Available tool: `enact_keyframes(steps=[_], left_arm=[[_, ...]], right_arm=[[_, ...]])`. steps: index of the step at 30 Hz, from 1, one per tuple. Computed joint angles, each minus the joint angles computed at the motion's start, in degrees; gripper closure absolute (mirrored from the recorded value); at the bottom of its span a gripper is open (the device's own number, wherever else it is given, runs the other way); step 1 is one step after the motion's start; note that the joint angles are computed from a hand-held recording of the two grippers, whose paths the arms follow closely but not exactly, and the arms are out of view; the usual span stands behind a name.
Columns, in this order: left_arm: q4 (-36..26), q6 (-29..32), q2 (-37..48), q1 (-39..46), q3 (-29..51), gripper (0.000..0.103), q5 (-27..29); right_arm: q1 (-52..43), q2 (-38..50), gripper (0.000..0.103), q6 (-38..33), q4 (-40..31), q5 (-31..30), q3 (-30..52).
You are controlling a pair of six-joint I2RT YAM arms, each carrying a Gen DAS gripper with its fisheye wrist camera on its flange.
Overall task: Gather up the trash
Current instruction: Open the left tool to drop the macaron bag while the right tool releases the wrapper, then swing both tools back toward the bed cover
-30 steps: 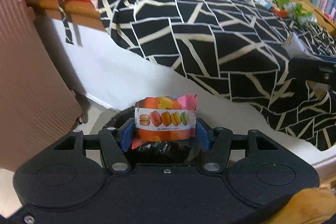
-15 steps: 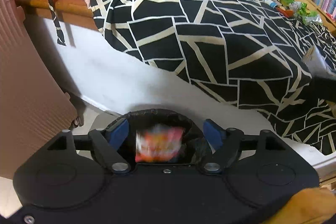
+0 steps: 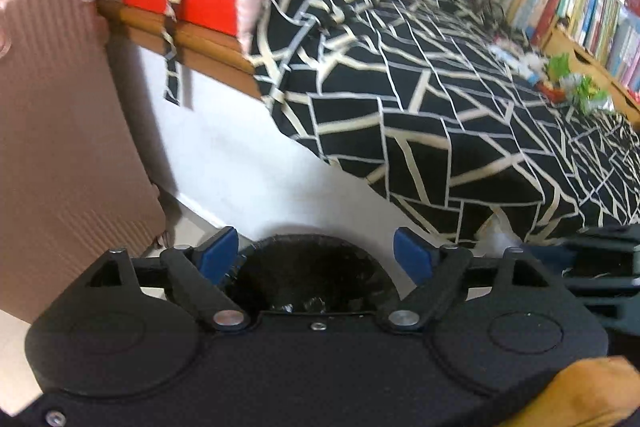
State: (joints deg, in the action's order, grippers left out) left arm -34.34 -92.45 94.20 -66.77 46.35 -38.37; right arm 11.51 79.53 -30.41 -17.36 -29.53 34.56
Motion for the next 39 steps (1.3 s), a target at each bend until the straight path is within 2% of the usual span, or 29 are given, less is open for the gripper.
enact_keyframes(steps=[3, 4, 5, 8, 10, 12, 14, 17, 21, 25, 29, 32, 34, 36, 39], left_arm=[[-4.2, -3.6, -1.5, -1.7, 0.1, 0.018, -0.7], [-5.2, -5.2, -1.8, -2.1, 0.0, 0.017, -0.5], [-5.9, -6.7, -2.2, -2.3, -0.2, 0.016, -0.2], [-7.0, -10.9, -3.2, -3.3, -1.3, 0.016, -0.1], [-8.5, -12.7, -2.9, -3.8, -1.1, 0.016, -0.1], [-10.3, -14.5, -2.9, -4.4, -0.5, 0.016, -0.6], [-11.6, -15.1, -2.9, -4.8, 0.0, 0.016, -1.2], [-13.5, -14.0, -2.8, -4.9, 1.4, 0.015, -1.5], [-14.8, -13.4, -5.2, -4.0, 2.6, 0.015, -0.5], [-16.0, -11.5, -9.6, -3.8, 3.7, 0.014, -3.8], [-14.4, -5.0, -14.7, -1.0, 5.6, 0.014, -4.7], [-15.5, 3.5, -15.2, 1.0, 10.9, 0.014, -5.2], [-17.2, 9.9, -14.0, 1.3, 16.0, 0.014, -8.3], [-16.6, 17.5, -13.3, 1.3, 20.3, 0.014, -11.2], [-10.9, 31.2, -13.5, 3.3, 25.5, 0.013, -10.3]], right_arm=[[3.0, 3.2, 0.075, 1.3, 1.5, 1.7, 0.6], [4.1, 4.8, 0.06, 2.2, 2.3, 2.6, 1.0], [5.1, 7.2, 0.054, 3.1, 3.0, 3.6, 1.8], [7.8, 14.5, 0.053, 5.3, 6.6, 4.7, 3.8], [9.4, 16.9, 0.044, 5.1, 9.8, 5.7, 4.0], [10.6, 17.5, 0.041, 5.2, 11.7, 7.4, 3.8], [10.2, 16.2, 0.04, 4.7, 11.4, 7.1, 3.5], [7.3, 10.3, 0.034, 3.7, 10.3, 4.5, 1.1], [1.7, 2.2, 0.02, 1.1, 6.2, -0.5, 0.1], [-2.4, -4.3, 0.01, 1.5, 2.9, -3.3, 1.3], [-6.5, -7.3, 0.01, 5.6, 0.2, -4.8, 4.4], [-9.8, -9.2, 0.009, 7.1, -2.2, -7.2, 7.6], [-13.0, -11.4, 0.0, 7.3, -4.7, -10.0, 10.4], [-16.5, -12.7, 0.0, 9.7, -7.2, -13.5, 14.1], [-21.5, -11.4, 0.0, 13.2, -12.4, -16.5, 22.5]])
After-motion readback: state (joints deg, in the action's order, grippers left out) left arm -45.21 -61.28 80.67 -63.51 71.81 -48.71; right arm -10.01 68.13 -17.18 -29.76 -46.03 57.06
